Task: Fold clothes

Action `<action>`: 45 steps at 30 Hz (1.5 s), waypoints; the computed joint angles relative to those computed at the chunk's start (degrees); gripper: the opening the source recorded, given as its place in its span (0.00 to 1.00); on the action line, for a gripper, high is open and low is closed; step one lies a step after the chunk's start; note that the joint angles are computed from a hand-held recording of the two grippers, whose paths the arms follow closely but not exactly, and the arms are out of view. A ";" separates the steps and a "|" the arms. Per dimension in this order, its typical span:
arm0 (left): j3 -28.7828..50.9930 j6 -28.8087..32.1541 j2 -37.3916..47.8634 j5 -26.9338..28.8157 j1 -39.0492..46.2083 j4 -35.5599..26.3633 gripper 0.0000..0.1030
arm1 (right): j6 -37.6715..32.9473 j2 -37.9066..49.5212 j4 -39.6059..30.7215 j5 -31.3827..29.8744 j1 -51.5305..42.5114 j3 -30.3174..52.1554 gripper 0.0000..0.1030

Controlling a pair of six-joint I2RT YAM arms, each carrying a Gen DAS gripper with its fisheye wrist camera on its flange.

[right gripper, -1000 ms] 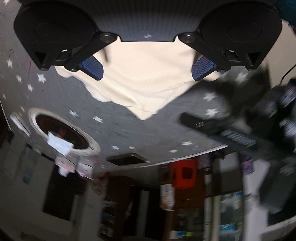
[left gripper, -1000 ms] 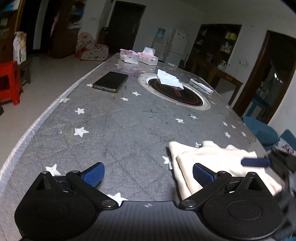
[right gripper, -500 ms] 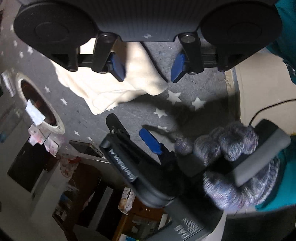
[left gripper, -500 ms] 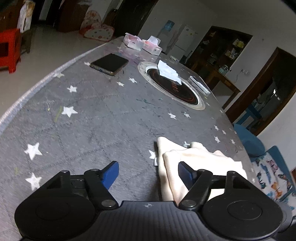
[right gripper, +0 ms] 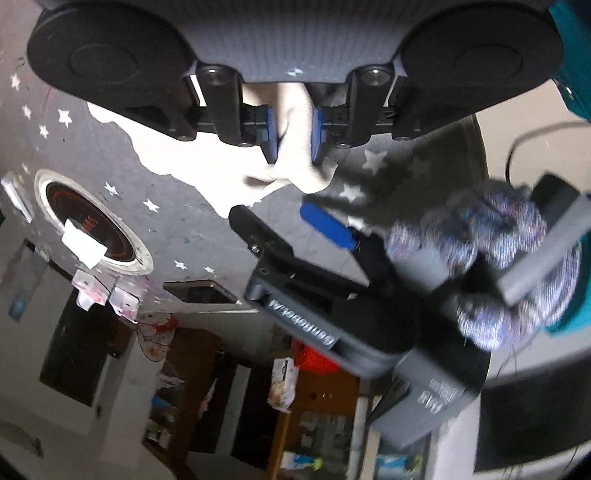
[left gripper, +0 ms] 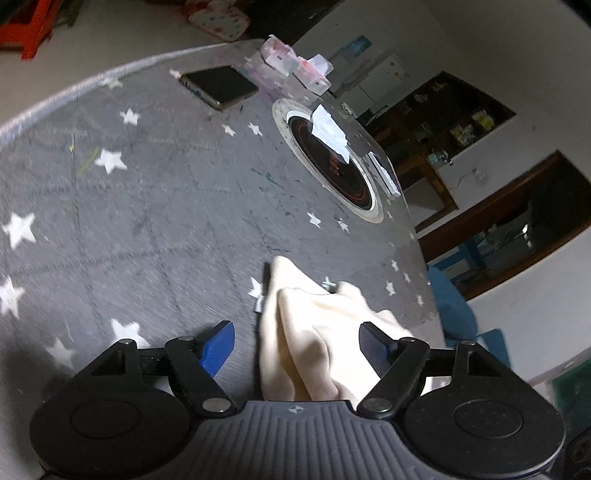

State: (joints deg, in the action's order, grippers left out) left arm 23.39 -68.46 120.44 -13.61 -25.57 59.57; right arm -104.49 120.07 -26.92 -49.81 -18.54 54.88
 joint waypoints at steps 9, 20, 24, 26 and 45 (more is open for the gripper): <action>1.33 -10.39 3.70 4.89 0.81 6.56 0.77 | -2.07 2.71 -11.54 -3.03 -2.55 7.56 0.16; 4.34 -14.31 8.50 6.14 0.53 9.25 0.26 | -6.89 7.87 -20.38 -3.08 -3.62 14.01 0.16; 5.03 -12.68 8.17 5.17 0.17 6.93 0.17 | -7.38 10.05 -24.21 -2.55 -4.04 17.00 0.22; 5.34 -11.43 7.56 4.54 -0.06 5.11 0.16 | -7.37 11.37 -27.07 -2.69 -4.89 19.61 0.24; 10.30 1.04 1.76 2.89 0.31 -12.30 0.16 | 47.99 30.64 -2.76 1.33 -8.25 48.75 0.39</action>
State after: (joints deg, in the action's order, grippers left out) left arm 33.70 -67.42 122.20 -10.71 -25.26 47.27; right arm -56.50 150.71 -29.68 -48.47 -26.79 103.64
